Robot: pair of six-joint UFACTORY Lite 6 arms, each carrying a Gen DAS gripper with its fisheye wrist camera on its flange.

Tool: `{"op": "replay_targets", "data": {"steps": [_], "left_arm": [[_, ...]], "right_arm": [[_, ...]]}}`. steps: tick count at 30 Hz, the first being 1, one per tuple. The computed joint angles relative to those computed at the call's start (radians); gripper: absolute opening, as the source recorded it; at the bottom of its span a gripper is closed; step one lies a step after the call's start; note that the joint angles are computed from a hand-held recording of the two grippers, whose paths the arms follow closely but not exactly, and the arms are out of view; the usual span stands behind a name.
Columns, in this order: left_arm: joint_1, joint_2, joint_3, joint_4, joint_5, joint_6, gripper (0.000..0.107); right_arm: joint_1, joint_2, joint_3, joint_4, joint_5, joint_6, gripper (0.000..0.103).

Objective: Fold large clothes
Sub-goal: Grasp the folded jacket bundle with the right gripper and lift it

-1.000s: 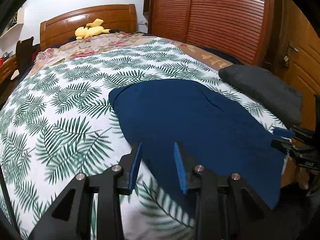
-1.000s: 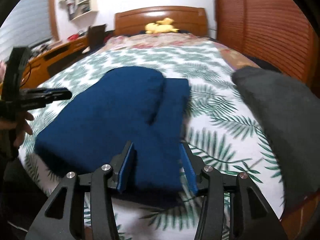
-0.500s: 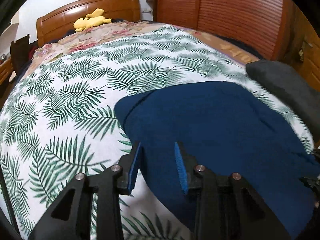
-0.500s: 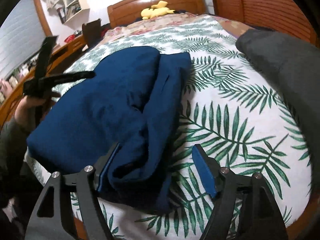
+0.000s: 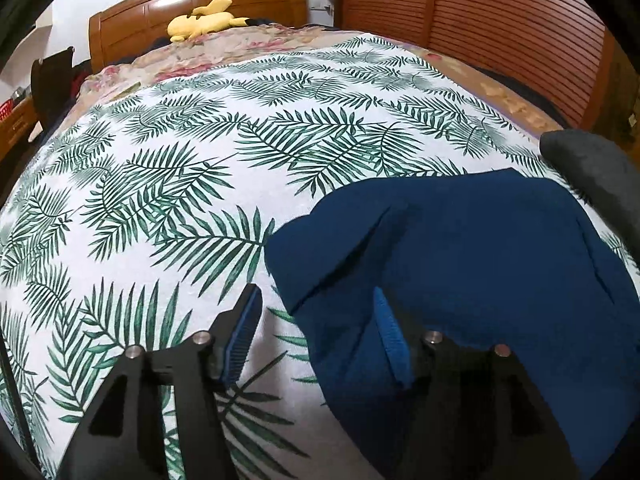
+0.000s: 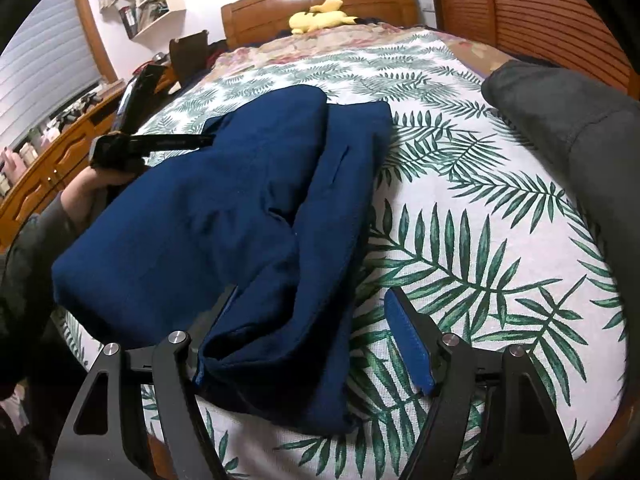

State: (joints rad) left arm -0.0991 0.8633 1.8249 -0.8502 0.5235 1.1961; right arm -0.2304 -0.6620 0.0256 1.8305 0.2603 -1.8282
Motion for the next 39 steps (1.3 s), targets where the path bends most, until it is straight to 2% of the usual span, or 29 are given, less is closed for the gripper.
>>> {"op": "replay_targets", "data": {"steps": [5,10,16,18,19,21,22,23,25,26,29,33,39], "left_arm": [[-0.001,0.063,0.096,0.057,0.04,-0.077,0.06],[-0.008,0.068,0.099,0.063,0.03,-0.072,0.061],[-0.01,0.067,0.104,0.076,0.031,-0.093,0.061],[-0.007,0.073,0.116,0.073,0.048,-0.091,0.054],[-0.001,0.081,0.131,0.055,0.08,-0.078,0.046],[-0.003,0.076,0.131,0.052,0.083,-0.085,0.037],[-0.004,0.067,0.119,0.036,0.078,-0.069,0.026],[-0.005,0.048,0.093,0.013,0.062,-0.045,0.016],[-0.007,0.011,0.05,-0.019,0.045,-0.012,0.009],[-0.01,-0.021,0.01,-0.05,0.019,0.023,0.007],[-0.009,-0.122,-0.102,-0.153,-0.03,0.137,0.005],[0.007,-0.264,-0.209,-0.26,-0.02,0.239,0.005],[-0.033,-0.483,-0.366,-0.264,-0.043,0.257,0.004]], "right_arm": [[0.001,0.0,-0.004,0.026,0.005,-0.02,0.074],[0.003,-0.01,-0.01,0.024,0.009,-0.009,0.075],[-0.05,-0.003,-0.014,-0.027,0.064,0.025,0.075],[-0.087,0.029,-0.008,-0.017,0.109,-0.002,0.074],[-0.106,0.058,-0.002,-0.001,0.141,-0.026,0.072],[-0.147,0.12,0.013,-0.006,0.226,-0.056,0.061],[-0.163,0.154,0.025,-0.017,0.268,-0.058,0.056],[-0.159,0.16,0.029,-0.009,0.268,-0.063,0.052],[-0.146,0.129,0.018,0.003,0.26,-0.069,0.044],[-0.147,0.11,0.013,-0.003,0.258,-0.062,0.038],[-0.204,0.041,0.0,-0.088,0.296,-0.009,0.027],[-0.167,-0.107,-0.025,-0.151,0.261,0.086,0.023],[-0.203,-0.249,-0.025,-0.291,0.313,0.219,0.021]]}}
